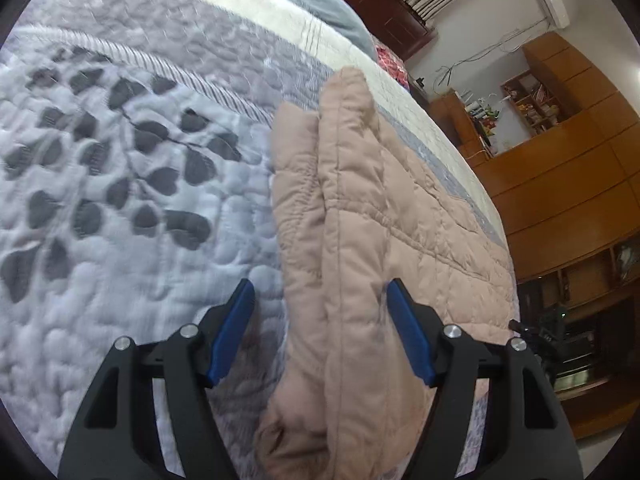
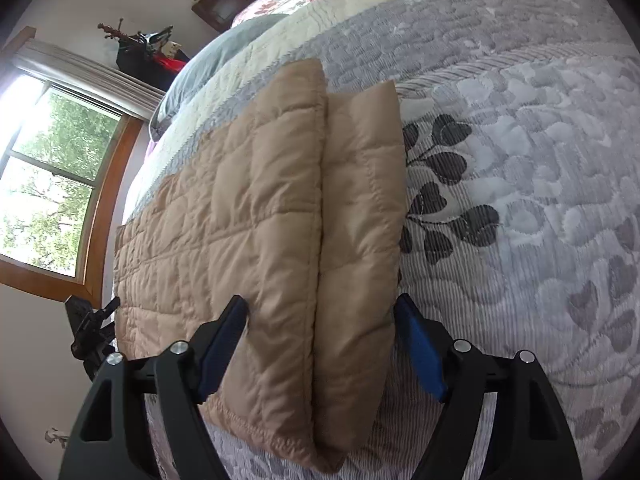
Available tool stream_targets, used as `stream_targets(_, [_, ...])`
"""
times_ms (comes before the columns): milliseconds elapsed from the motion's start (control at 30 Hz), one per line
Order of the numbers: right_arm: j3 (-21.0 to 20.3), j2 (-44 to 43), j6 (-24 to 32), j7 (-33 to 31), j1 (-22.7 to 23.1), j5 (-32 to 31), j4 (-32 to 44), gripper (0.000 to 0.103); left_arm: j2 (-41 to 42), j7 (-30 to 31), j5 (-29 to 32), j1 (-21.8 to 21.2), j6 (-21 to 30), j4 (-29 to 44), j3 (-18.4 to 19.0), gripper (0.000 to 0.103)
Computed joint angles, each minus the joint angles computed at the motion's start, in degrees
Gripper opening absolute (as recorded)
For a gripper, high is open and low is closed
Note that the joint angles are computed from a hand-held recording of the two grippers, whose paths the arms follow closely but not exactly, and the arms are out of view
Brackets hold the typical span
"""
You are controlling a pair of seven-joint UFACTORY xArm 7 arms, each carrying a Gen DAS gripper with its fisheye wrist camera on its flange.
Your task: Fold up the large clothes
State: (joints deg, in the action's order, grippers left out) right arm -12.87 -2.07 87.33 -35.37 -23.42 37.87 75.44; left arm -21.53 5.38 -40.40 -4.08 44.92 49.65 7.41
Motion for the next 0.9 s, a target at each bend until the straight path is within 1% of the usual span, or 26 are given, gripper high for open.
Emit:
stream_targets(67, [0.3,0.3,-0.5,-0.2,0.2,0.6,-0.3,0.078,2.0,1.5,-2.5,-0.9,0.0,1.1,0.5,0.069])
stream_targets(200, [0.9,0.6,-1.9,-1.2,0.9,1.6,-0.7,0.079,5.2,4.1,-6.1,-1.7,0.3,3.5,0.0,0.069])
stream_targets(267, [1.1,0.8,-2.2,-2.0,1.1,1.8,-0.5,0.08,6.9,4.8,-6.6,-1.8,0.8,5.1,-1.1,0.068])
stream_targets(333, [1.4,0.5,-3.2,-3.1,1.5,2.1,-0.9,0.077,8.2,5.2,-6.0,-2.0,0.6,6.3,-2.7,0.065])
stream_targets(433, [1.8,0.2,-4.4,-3.2,2.2,2.2,-1.7,0.065,8.7,1.5,-0.9,-1.9,-2.1,6.7,-5.7,0.056])
stream_targets(500, [2.0,-0.2,-4.3,-3.3,2.7,3.0,-2.1,0.042,8.3,0.7,-1.4,-2.5,-2.9,6.3,-5.8,0.041])
stream_targets(533, [1.7,-0.1,-3.2,-3.4,2.7,4.0,-1.9,0.038,8.2,0.7,-2.2,-2.8,-3.3,6.3,-5.7,0.037])
stream_targets(567, [1.7,-0.4,-3.0,-3.5,2.8,4.3,-2.0,0.029,8.0,0.6,-2.6,-3.1,-3.5,6.2,-5.6,0.031])
stream_targets(600, [1.7,-1.2,-3.1,-4.0,2.9,4.6,-2.3,0.023,7.5,0.7,-3.4,-3.4,-3.9,5.9,-5.5,0.025])
stream_targets(700, [1.3,-3.7,-3.4,-4.3,3.4,4.7,-3.1,0.017,5.6,1.4,-4.4,-4.1,-4.9,5.1,-5.1,0.017])
stream_targets(767, [0.8,-5.0,-3.3,-4.6,3.9,4.8,-3.0,0.016,4.5,1.0,-4.6,-4.7,-5.7,5.2,-5.1,0.015])
stream_targets(900, [-0.9,-7.0,-0.1,-4.9,4.5,6.2,-1.3,0.015,0.9,-0.8,-2.6,-5.3,-5.7,5.0,-5.0,0.013])
